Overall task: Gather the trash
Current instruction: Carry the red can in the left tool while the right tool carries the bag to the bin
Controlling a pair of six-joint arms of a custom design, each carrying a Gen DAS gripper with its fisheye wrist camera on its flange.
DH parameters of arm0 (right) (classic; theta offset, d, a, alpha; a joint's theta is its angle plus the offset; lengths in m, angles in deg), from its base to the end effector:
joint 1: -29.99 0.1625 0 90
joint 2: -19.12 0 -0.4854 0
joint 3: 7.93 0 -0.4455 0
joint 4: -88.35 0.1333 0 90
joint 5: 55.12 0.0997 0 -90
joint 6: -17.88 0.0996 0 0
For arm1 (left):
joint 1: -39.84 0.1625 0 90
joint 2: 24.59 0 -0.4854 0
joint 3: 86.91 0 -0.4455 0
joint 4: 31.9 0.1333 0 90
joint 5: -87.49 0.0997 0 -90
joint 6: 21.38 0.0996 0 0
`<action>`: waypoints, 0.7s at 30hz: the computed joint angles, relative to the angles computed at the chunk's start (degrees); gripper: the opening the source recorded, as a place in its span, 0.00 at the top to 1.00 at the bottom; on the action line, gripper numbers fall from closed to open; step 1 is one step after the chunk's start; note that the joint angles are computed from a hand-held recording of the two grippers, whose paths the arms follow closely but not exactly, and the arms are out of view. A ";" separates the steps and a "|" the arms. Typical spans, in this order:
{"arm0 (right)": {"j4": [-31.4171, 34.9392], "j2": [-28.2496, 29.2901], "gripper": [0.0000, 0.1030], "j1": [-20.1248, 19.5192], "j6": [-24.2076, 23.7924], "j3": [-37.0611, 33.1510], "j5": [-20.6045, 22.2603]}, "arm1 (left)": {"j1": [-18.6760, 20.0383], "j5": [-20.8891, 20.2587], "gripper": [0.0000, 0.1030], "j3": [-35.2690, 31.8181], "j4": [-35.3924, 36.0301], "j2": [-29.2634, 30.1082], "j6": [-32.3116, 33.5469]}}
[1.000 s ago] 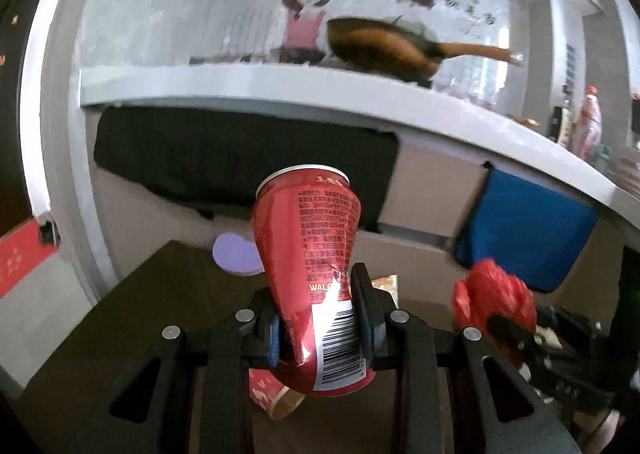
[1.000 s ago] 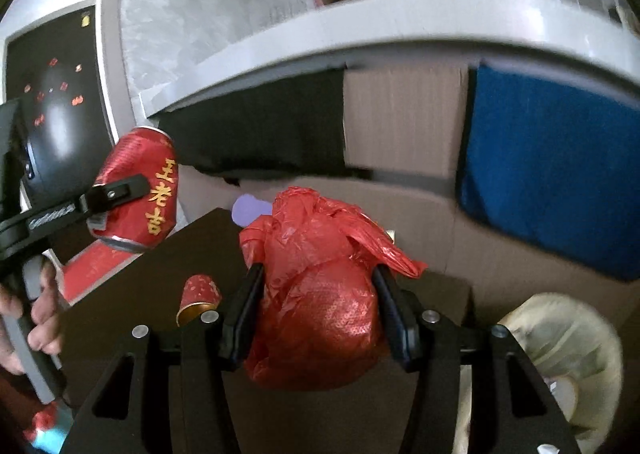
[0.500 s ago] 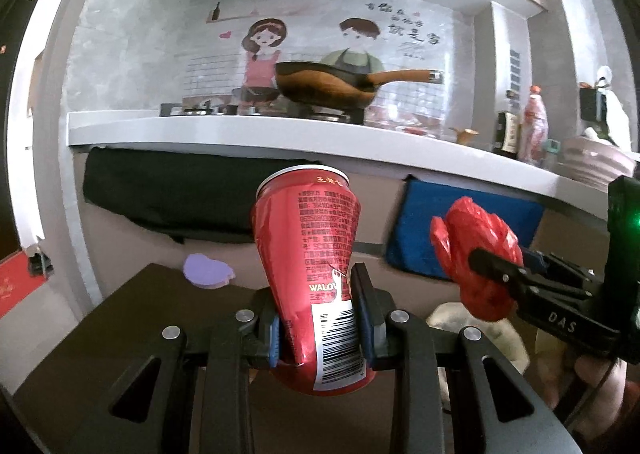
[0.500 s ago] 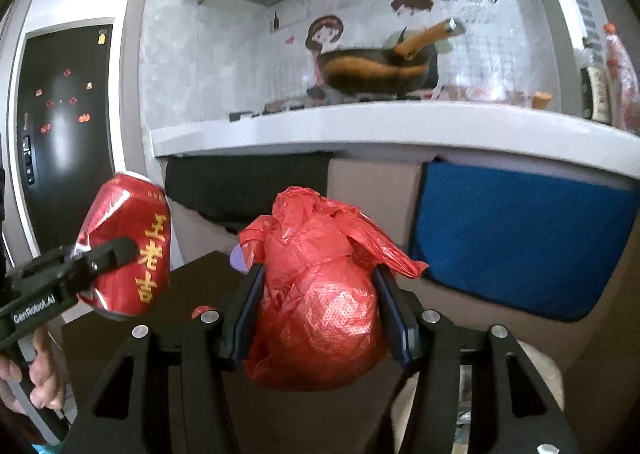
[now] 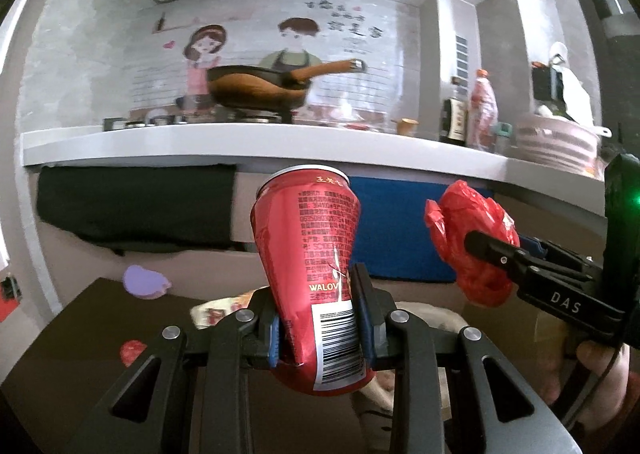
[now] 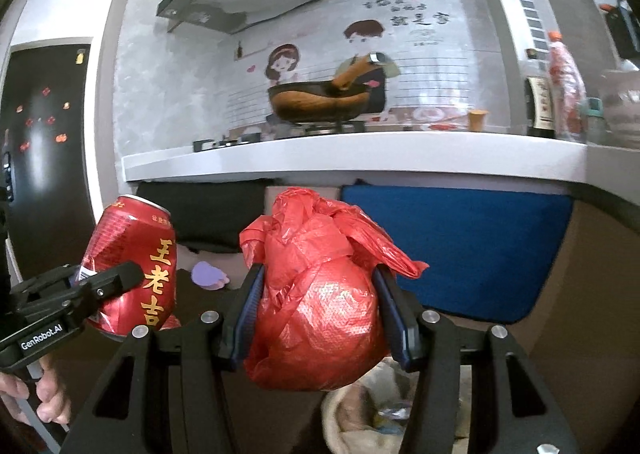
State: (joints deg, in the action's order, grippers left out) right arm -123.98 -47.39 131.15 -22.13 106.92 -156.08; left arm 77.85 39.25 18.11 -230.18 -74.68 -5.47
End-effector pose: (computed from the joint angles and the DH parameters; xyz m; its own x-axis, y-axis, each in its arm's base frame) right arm 0.2305 -0.5774 0.3437 -0.7305 -0.1822 0.6581 -0.6829 0.2004 -0.7025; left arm -0.4180 -0.5801 0.2058 -0.7177 0.3495 -0.6023 0.6936 0.2826 -0.6626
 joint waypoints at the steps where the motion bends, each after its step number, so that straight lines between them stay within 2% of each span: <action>1: 0.02 -0.63 0.50 -0.50 0.28 0.40 -0.16 | 0.03 -0.81 0.71 -0.50 0.78 0.65 -0.38; 6: -1.11 -2.47 0.50 -2.07 0.34 1.96 -1.54 | 0.24 -3.35 0.71 -2.55 2.70 3.73 -1.02; 14: -4.26 -3.83 0.50 -5.48 0.80 3.76 -1.24 | 0.98 -2.83 0.71 -5.93 5.26 8.05 -2.77; 21: -3.09 -3.83 0.50 -8.80 3.29 3.53 -0.45 | 2.07 -3.82 0.71 -8.28 5.51 11.36 -0.47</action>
State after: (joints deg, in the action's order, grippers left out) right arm -127.07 -51.22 122.35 -18.84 110.46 -156.53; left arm 79.91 35.43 9.83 -224.67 -63.31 -5.94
